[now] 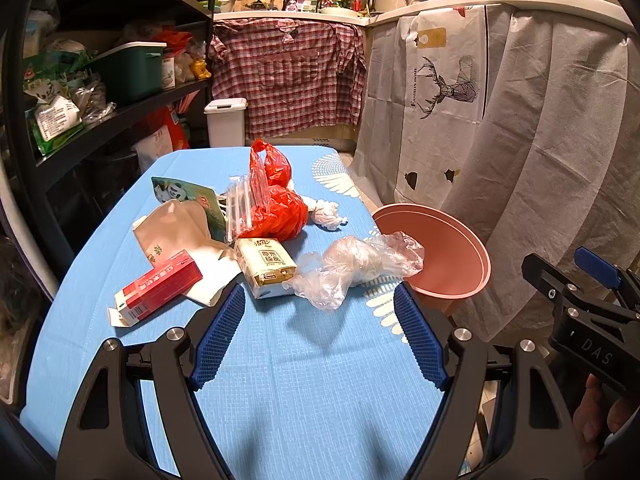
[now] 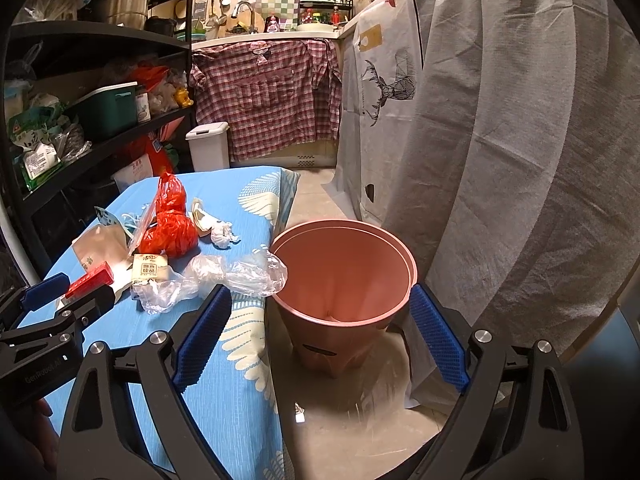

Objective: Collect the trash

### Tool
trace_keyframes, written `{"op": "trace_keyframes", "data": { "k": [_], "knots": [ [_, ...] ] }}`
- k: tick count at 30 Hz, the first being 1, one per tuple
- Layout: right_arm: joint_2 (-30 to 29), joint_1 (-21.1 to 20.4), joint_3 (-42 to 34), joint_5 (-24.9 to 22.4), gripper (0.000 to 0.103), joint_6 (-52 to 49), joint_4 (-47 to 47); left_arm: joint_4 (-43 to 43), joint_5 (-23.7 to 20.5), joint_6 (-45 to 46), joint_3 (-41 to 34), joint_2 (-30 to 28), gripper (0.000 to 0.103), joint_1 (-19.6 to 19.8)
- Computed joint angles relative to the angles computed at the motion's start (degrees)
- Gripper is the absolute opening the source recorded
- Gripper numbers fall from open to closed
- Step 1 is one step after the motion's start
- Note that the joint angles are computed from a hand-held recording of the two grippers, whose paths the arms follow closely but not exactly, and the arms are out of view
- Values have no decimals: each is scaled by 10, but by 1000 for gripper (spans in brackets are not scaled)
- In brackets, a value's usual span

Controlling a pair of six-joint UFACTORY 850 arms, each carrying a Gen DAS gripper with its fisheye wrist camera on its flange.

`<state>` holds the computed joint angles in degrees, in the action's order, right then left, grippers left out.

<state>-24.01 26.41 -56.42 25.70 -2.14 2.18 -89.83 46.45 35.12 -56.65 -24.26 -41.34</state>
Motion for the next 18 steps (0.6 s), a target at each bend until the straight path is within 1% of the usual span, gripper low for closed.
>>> {"op": "trace_keyframes", "data": {
  "k": [18],
  "knots": [
    [1, 0, 1, 6, 88, 1, -1, -3, 0, 3, -3, -3, 75, -3]
  ]
}}
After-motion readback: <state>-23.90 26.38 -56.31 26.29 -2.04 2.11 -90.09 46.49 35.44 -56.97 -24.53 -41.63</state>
